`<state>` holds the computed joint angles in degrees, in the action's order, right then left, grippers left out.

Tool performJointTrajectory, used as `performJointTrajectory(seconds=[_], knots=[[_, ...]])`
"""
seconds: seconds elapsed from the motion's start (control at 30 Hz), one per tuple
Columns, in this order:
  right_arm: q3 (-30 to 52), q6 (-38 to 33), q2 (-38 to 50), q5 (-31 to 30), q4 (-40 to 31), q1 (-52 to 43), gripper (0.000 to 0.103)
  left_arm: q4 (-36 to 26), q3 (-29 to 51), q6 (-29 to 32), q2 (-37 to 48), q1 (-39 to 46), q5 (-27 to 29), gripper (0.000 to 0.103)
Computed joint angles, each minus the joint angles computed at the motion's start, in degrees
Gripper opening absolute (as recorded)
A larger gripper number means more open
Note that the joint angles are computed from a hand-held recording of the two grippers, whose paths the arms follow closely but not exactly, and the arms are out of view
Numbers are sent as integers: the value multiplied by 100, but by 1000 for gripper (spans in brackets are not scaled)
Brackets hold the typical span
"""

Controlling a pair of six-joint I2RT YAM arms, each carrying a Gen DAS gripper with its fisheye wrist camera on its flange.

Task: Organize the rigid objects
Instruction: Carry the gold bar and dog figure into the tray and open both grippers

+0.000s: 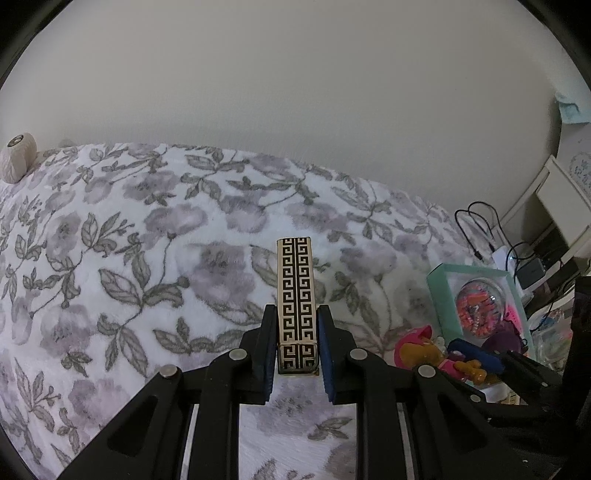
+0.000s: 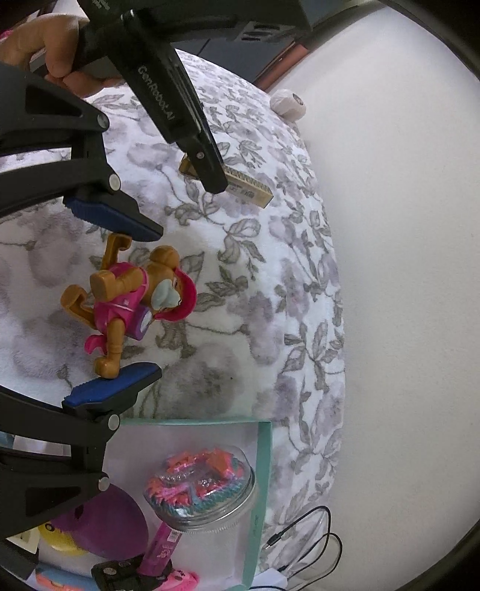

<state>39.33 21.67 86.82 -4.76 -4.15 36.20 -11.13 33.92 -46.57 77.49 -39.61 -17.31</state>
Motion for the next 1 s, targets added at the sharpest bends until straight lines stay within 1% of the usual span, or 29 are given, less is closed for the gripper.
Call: performJointTrajectory(seconds=[0.17,0.3,0.43,0.67,0.83,0.9,0.97,1.0], knots=[[-100,-62,-536,-38,-157,-169,71,-113,-34,-15,-521,-90,-95,21],[-184,-157,-1205,-42,-442,-480,71,-349,130,-50,-832,-403,-401,21],[-152,-284,-1816,0,-877,-952,71,-546,469,-67,-778,-698,-577,21],[7,-576,-2879,-62,-1873,-1835,71,-1172,1524,-150,-407,-1563,-1007,22],[209,-1082,-3596,-426,-2623,-2831,71,-1439,2231,-178,45,-2086,-1164,21],[256,-1290,-3731,-717,-2793,-3283,71,-1516,2504,-154,277,-2261,-1181,21],[315,-1593,-3844,-1225,-3023,-3967,71,-1601,2792,-126,561,-2431,-1194,21],[338,-1698,-3900,-1347,-3122,-4153,71,-1605,2889,-98,685,-2495,-1186,21]])
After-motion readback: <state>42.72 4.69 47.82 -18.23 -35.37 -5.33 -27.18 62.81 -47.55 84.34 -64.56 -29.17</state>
